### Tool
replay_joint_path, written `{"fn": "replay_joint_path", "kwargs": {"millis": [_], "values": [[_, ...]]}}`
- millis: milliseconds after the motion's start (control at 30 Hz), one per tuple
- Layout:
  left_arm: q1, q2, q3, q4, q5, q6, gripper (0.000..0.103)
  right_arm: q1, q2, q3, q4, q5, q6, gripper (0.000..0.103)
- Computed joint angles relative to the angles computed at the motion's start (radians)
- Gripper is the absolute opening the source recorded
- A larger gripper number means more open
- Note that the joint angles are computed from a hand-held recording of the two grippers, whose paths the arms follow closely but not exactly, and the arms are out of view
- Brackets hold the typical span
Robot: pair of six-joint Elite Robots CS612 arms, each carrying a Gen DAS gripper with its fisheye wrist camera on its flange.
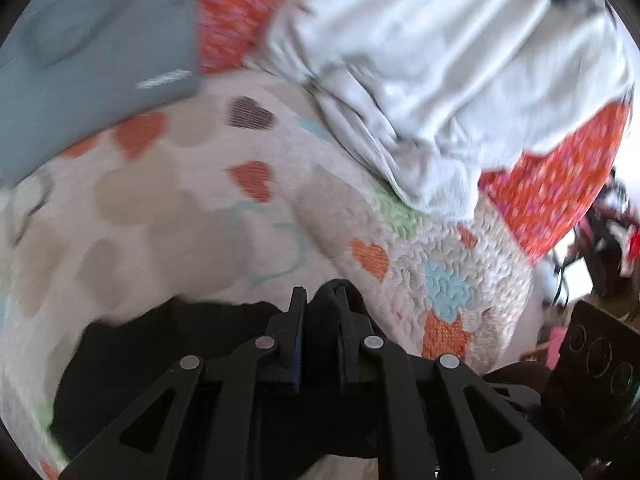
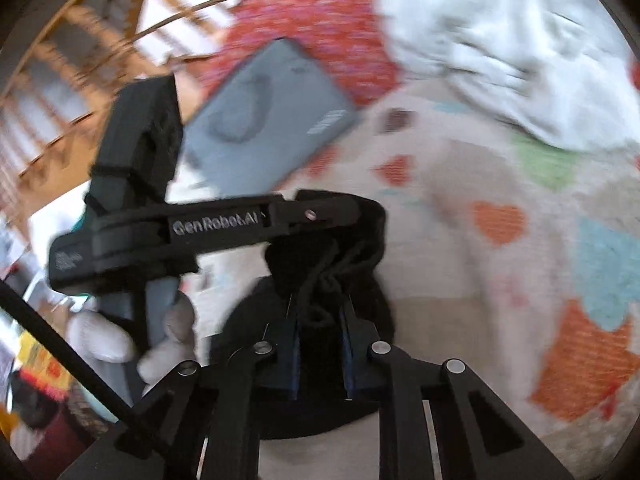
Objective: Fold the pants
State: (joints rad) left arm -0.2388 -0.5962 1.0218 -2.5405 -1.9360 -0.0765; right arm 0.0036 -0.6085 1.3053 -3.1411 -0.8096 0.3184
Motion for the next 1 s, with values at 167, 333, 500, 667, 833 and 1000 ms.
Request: {"fn": "replay_joint_path", "kwargs": {"millis": [167,333,500,667,833,1000], "values": [[0.073,-0.085,0.175,-0.175,-0.011,-0.144,0.012,0.054,-0.023,-0.033,0.133,0.109,-0.176,0.017],[0.138,-0.109,0.296,-0.301,0.005,-0.304,0.015,0.128,-0.019,-0.088,0.359,0.103,-0.388,0.017],[0.214,-0.073,0.359,-0.425,-0.064,-0.551,0.021,0.193,0.014,-0.153,0.589,-0.024,-0.598,0.025],[0.252,-0.063,0.409,-0.571,-0.096,-0.723,0.027,0.199,0.013,-0.146,0.699,0.008,-0.699,0.063],[0.234,-0.094,0.437,-0.642,-0.029,-0.668,0.033,0.17,-0.025,-0.115,0.731,0.117,-0.745,0.066],[0.194,-0.095,0.417,-0.615,-0.026,-0.55,0.038,0.149,-0.007,-0.14,0.541,-0.015,-0.533,0.066]]}}
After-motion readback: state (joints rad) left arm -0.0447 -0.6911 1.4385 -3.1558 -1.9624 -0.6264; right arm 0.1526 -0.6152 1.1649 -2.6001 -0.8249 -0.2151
